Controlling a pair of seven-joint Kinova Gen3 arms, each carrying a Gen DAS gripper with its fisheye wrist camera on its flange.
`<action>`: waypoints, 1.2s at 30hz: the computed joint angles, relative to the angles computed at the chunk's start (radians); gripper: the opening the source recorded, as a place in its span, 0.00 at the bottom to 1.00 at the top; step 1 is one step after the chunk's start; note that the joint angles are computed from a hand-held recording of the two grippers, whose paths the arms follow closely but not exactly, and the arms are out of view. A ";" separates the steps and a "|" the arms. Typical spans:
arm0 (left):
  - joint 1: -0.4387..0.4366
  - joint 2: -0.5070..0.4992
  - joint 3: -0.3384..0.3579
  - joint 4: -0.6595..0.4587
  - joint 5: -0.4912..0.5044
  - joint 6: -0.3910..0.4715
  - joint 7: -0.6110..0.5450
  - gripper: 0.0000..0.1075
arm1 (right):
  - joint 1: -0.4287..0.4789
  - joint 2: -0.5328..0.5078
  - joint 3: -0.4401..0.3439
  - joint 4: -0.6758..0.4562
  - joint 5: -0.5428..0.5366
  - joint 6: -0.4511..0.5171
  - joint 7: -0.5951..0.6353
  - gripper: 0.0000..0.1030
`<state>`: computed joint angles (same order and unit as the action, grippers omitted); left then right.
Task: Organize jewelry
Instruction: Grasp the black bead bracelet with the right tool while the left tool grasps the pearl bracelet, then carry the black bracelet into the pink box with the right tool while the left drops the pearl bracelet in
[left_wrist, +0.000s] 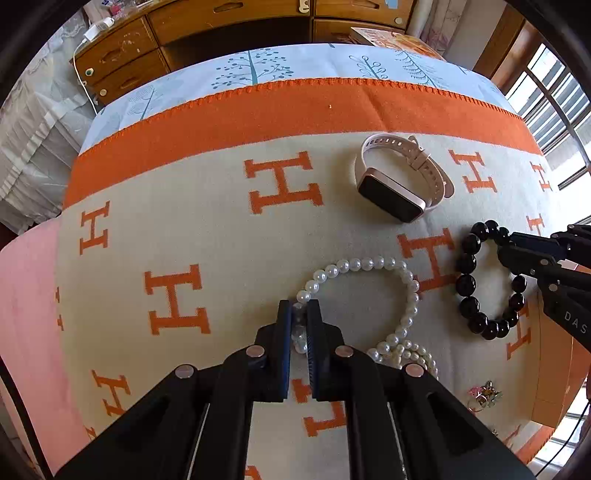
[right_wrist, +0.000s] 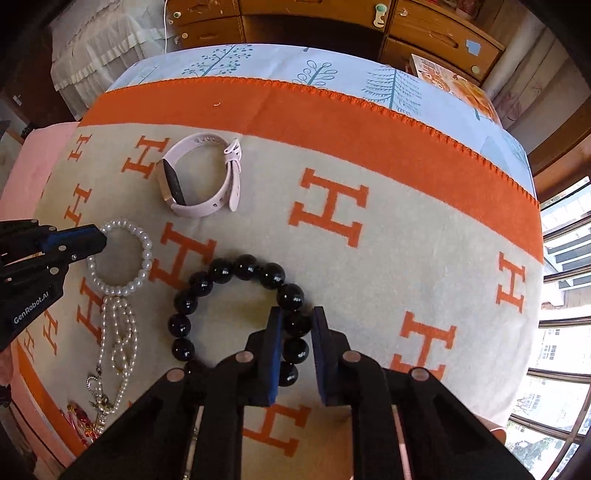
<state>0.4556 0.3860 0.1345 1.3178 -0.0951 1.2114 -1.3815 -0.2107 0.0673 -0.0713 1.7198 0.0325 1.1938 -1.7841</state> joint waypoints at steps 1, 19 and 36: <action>0.006 -0.011 -0.003 0.014 -0.002 -0.010 0.017 0.05 | 0.003 -0.001 0.002 -0.002 -0.006 -0.008 0.001 0.15; 0.092 -0.348 0.124 -0.010 -0.133 -0.015 0.174 0.05 | 0.097 -0.399 0.063 -0.040 -0.113 0.066 0.090 0.14; 0.386 -0.232 0.199 -0.149 -0.260 0.008 0.285 0.05 | 0.166 -0.486 0.206 0.213 -0.175 0.024 0.227 0.15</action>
